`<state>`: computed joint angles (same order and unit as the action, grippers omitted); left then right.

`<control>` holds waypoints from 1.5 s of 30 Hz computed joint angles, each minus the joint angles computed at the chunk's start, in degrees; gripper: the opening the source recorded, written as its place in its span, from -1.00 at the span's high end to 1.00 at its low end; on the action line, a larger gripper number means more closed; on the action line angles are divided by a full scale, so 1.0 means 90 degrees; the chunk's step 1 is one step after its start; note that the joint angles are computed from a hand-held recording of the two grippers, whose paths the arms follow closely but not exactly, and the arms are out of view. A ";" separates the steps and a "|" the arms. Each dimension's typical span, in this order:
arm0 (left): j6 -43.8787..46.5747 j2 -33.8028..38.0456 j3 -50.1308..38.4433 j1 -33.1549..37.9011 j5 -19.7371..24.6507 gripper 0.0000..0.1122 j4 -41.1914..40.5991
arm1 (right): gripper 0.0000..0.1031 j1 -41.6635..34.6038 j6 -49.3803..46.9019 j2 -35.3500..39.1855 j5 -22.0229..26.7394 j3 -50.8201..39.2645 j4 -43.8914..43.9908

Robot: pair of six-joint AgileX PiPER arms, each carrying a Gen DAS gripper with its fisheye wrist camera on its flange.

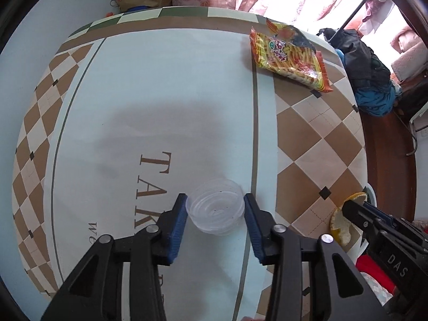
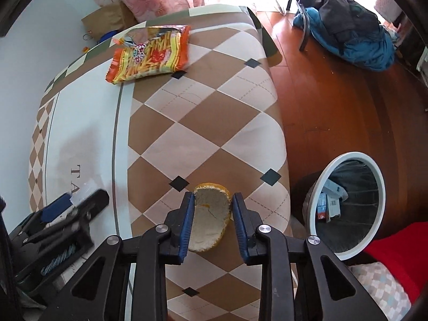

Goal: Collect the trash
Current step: 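Grasp the clear plastic cup with left tool while right tool grasps the bread crust, then carry cup and bread crust over the white bin and open both tools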

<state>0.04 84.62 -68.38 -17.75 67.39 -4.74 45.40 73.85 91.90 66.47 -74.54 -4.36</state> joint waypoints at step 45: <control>-0.0007 -0.1131 0.0954 0.0080 -0.0551 0.32 0.1265 | 0.84 0.0499 0.1045 -0.0253 -0.0957 0.0692 -0.0311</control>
<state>-0.03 74.44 -59.79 -17.04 62.43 6.65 49.89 83.26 89.63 57.86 -68.31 -7.16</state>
